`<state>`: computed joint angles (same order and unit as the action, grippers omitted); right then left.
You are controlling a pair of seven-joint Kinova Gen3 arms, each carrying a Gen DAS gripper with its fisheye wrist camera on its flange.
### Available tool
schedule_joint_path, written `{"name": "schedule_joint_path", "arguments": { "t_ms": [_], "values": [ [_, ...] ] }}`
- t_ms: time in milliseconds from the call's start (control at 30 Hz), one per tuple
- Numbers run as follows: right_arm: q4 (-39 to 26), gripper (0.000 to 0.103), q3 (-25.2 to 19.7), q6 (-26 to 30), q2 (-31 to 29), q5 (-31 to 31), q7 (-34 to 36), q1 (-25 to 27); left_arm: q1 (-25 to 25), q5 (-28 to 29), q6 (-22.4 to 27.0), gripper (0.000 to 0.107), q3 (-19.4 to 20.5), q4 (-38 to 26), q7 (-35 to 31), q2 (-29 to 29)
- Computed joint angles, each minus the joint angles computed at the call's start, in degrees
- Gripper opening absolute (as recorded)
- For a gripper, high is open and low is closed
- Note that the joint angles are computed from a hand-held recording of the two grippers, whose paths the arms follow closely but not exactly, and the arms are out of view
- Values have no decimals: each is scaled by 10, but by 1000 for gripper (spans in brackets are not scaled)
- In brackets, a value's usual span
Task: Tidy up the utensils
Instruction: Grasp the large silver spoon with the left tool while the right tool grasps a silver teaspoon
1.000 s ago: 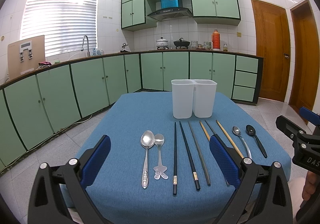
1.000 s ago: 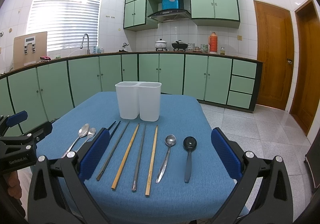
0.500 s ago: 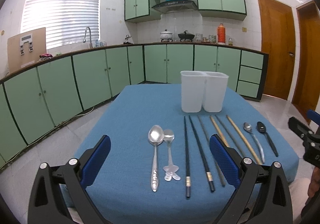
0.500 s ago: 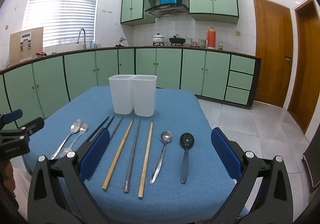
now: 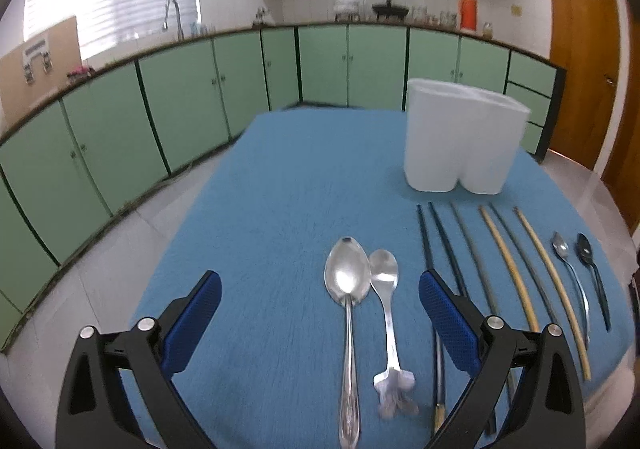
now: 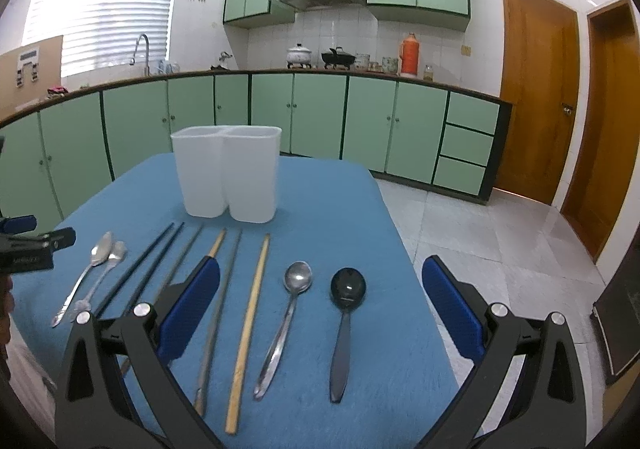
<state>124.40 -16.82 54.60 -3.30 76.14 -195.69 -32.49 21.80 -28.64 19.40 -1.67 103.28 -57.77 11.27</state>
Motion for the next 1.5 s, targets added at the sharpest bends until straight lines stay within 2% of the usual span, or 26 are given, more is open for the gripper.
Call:
{"name": "schedule_joint_path", "arguments": {
  "t_ms": [133, 233, 300, 367, 533, 667, 767, 833, 1000, 1133, 1267, 1367, 1500],
  "values": [
    [-10, 96, 14, -23, 15, 1, 16, 11, -22, 41, 48, 96, 20, -63, -44, 46],
    [-20, 90, 25, -42, 25, -6, 34, 20, -36, 74, 65, 96, 28, -95, -79, 71],
    [-28, 84, 32, -55, 32, -16, 49, 26, -34, 85, 76, 96, 25, -113, -93, 84],
    [-35, 82, 38, -66, 38, -23, 61, 31, -28, 89, 87, 95, 19, -127, -100, 95],
    [-47, 81, 51, -86, 49, -35, 82, 42, -43, 127, 114, 84, 29, -151, -140, 117],
    [-50, 80, 56, -91, 55, -39, 93, 46, -69, 172, 115, 73, 46, -155, -181, 122],
    [-52, 80, 59, -93, 58, -41, 98, 48, -89, 206, 109, 63, 60, -155, -219, 122],
    [-53, 80, 62, -93, 61, -46, 104, 50, -99, 229, 104, 52, 70, -151, -243, 121],
    [-61, 78, 70, -95, 64, -76, 134, 57, -127, 290, 100, 38, 92, -145, -297, 121],
    [-63, 73, 77, -117, 65, -100, 163, 68, -145, 329, 88, 35, 103, -135, -339, 121],
    [-68, 71, 87, -163, 62, -130, 203, 85, -149, 355, 86, 35, 104, -129, -358, 115],
    [-75, 71, 87, -178, 66, -130, 224, 86, -145, 356, 80, 35, 94, -127, -361, 111],
    [-96, 63, 93, -205, 80, -169, 283, 92, -128, 338, 62, 41, 77, -118, -350, 104]
  ]
}}
